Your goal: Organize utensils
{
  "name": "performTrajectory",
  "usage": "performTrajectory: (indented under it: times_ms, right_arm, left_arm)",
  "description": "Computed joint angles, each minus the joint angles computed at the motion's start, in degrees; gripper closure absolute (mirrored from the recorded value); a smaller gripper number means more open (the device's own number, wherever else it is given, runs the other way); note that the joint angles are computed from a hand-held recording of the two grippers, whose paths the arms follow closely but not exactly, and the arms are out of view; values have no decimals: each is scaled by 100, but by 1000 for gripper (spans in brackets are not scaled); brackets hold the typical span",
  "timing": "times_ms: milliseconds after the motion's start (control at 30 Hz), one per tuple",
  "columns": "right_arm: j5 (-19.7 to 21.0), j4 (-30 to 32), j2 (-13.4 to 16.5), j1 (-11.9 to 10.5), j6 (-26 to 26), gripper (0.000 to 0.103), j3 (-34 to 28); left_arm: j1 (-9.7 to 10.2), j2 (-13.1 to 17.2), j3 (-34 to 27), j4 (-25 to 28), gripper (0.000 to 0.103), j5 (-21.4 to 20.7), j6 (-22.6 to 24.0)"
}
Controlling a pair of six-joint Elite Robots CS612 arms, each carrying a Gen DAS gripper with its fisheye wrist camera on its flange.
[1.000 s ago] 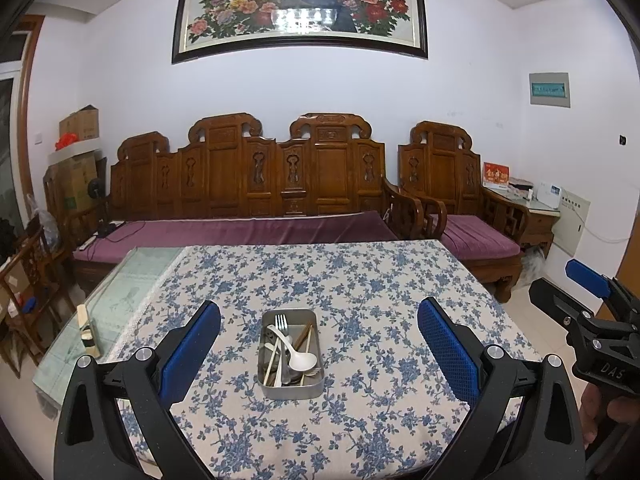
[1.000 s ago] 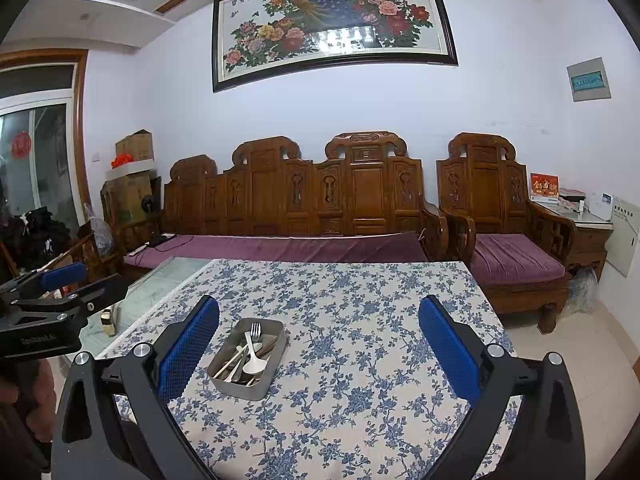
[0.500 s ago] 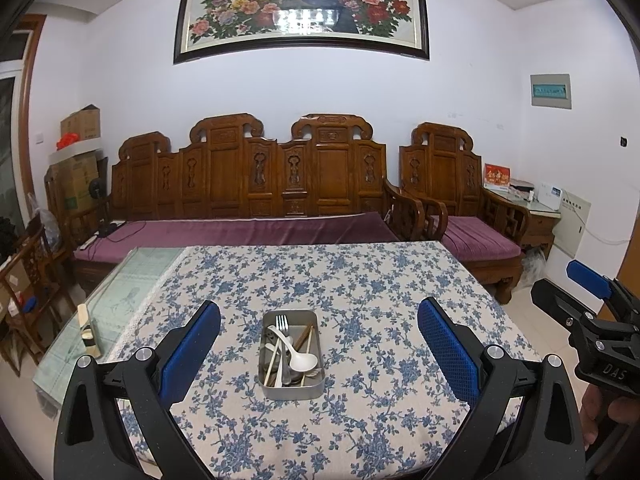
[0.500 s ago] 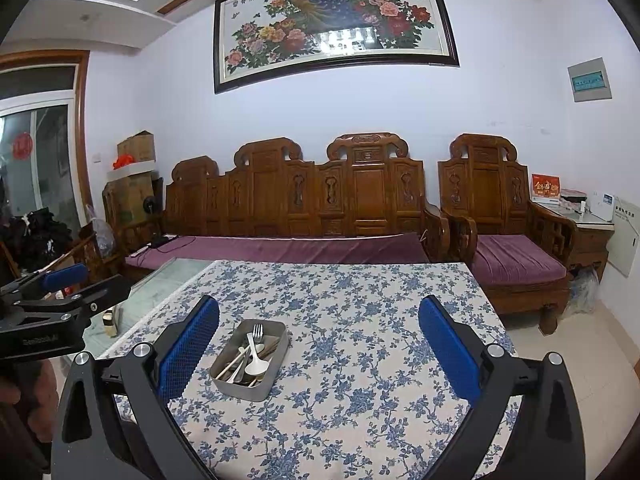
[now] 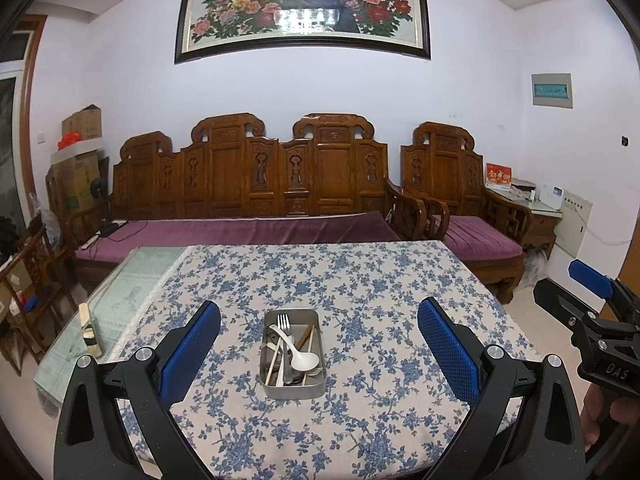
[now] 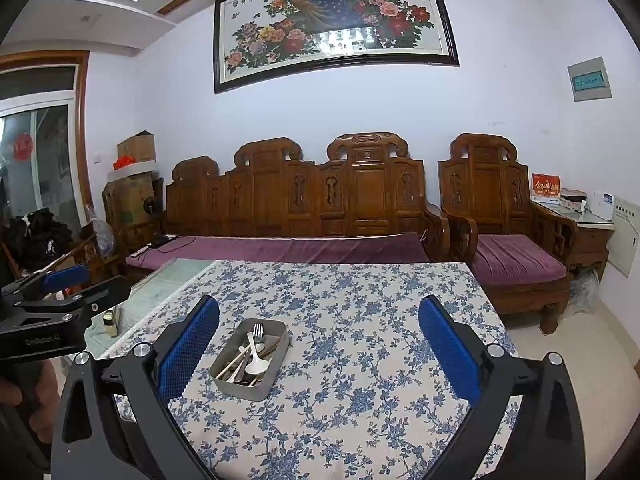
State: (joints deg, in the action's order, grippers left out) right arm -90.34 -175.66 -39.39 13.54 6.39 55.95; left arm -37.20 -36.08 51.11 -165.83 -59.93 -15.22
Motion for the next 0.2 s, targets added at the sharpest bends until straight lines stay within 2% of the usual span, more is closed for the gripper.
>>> performTrajectory:
  times_ms: [200]
  right_arm:
    - [11,4,1,2,10,3,-3]
  left_arm:
    - [-10,18,-28,-4,8,27,-4]
